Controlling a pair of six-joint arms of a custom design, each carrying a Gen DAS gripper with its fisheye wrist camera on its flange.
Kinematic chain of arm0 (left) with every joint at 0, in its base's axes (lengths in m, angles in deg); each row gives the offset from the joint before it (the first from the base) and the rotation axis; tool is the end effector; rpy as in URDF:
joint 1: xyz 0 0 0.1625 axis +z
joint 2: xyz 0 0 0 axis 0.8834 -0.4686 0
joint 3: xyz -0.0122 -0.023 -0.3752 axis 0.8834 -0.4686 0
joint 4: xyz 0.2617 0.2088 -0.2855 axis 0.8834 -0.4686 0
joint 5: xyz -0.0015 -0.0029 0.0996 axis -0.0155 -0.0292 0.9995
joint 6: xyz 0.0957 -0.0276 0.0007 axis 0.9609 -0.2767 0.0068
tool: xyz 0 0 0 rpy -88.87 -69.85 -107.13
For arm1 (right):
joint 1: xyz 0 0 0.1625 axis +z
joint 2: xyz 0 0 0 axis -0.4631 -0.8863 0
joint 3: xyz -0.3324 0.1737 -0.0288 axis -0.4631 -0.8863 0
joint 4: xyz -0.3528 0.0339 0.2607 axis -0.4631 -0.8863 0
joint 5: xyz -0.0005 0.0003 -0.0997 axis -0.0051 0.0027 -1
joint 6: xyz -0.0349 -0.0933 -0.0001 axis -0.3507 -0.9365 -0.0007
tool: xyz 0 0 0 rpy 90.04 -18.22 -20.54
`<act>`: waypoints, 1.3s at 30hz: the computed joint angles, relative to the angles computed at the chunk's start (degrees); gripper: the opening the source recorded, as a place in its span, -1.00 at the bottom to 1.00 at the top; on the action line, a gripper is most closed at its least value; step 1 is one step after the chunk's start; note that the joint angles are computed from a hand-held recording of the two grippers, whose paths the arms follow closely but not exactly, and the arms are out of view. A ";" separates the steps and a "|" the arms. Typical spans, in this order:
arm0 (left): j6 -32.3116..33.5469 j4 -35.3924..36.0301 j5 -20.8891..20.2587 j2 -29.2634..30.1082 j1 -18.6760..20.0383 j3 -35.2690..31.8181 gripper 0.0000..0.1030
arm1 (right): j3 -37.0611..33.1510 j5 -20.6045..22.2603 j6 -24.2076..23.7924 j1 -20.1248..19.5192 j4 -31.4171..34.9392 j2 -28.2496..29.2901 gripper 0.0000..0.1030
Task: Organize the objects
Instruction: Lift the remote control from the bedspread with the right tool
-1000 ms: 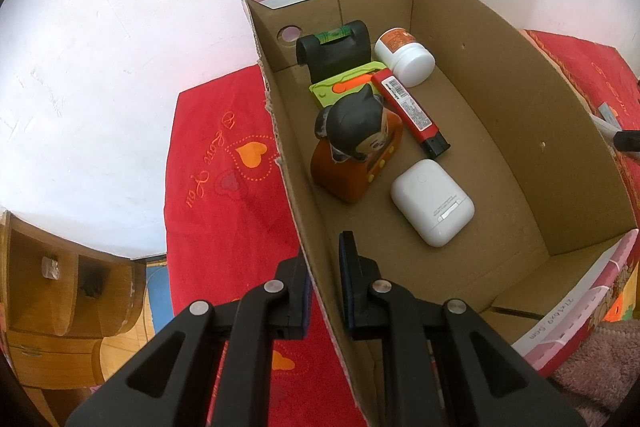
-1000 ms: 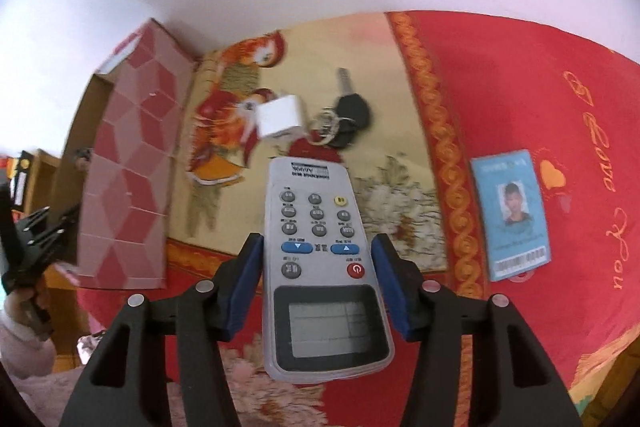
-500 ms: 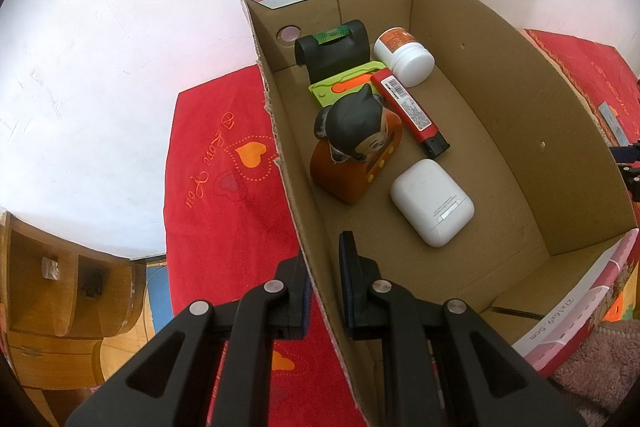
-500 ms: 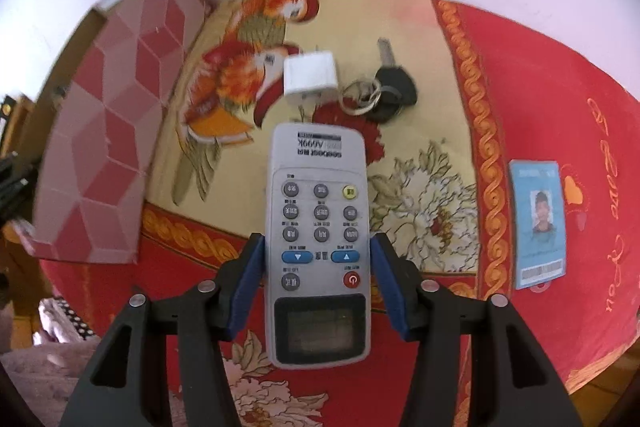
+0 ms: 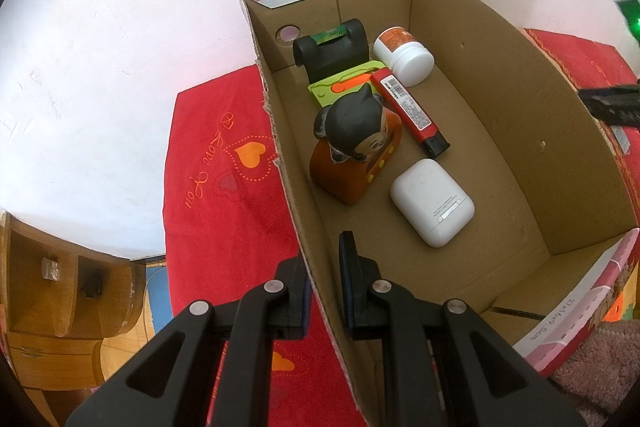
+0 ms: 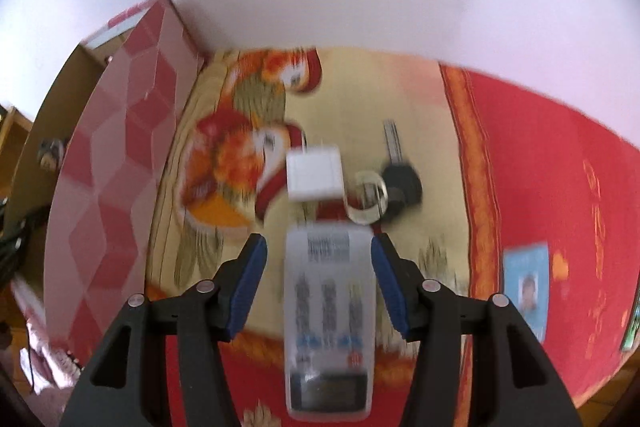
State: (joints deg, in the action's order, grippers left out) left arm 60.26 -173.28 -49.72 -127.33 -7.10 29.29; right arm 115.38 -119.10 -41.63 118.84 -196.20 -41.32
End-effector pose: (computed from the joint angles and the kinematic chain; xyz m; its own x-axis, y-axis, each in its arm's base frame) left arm -0.2325 -0.7008 0.0845 -0.6017 0.1891 -0.7760 0.4639 0.8736 -0.1469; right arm 0.0913 -0.7670 0.1300 -0.7417 -0.0556 0.6684 -0.3361 0.8932 -0.2987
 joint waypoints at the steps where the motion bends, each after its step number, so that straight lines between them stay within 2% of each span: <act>1: -0.06 0.07 0.05 0.10 0.00 -0.10 -0.79 | -1.95 0.26 0.78 -0.10 1.63 1.07 0.08; 5: -0.21 0.26 0.31 0.32 -0.12 -0.26 -0.79 | -5.54 -0.44 1.74 -0.31 4.08 3.16 0.08; 8: -0.58 0.23 0.26 0.43 -0.21 -0.35 -0.79 | -3.13 -1.15 3.62 -0.18 5.69 1.01 0.08; 12: -0.83 0.22 -0.10 0.56 -0.03 -0.55 -0.79 | 0.91 -1.20 8.67 -0.55 13.50 -3.10 0.14; 15: -0.44 0.08 -0.23 0.52 0.04 -0.57 -0.79 | 0.64 -4.91 10.98 -0.51 19.63 -2.80 0.23; 18: -0.23 0.12 -0.18 0.54 0.05 -0.61 -0.79 | 1.32 -8.17 8.25 0.36 17.79 -1.77 0.22; 20: -0.32 0.12 -0.19 0.56 0.04 -0.63 -0.79 | 1.63 -7.87 8.25 0.53 17.13 -1.84 0.09; 23: -0.27 0.09 -0.23 0.61 0.09 -0.72 -0.79 | 2.08 -5.99 8.59 0.11 17.06 -2.60 0.08; 28: -0.41 0.43 -0.07 0.71 0.02 -0.86 -0.79 | 6.18 2.32 11.52 -0.87 16.73 -8.08 0.07; 32: -0.48 0.57 -0.14 0.83 0.07 -1.04 -0.79 | 9.30 3.51 8.95 1.04 14.28 -11.63 0.07; 36: -0.34 0.43 -0.09 1.02 0.06 -1.12 -0.79 | 8.95 7.77 6.82 3.56 14.53 -12.78 0.07; 39: -0.75 0.74 -0.03 1.07 0.16 -1.28 -0.79 | 6.43 11.33 5.00 5.43 15.55 -11.45 0.08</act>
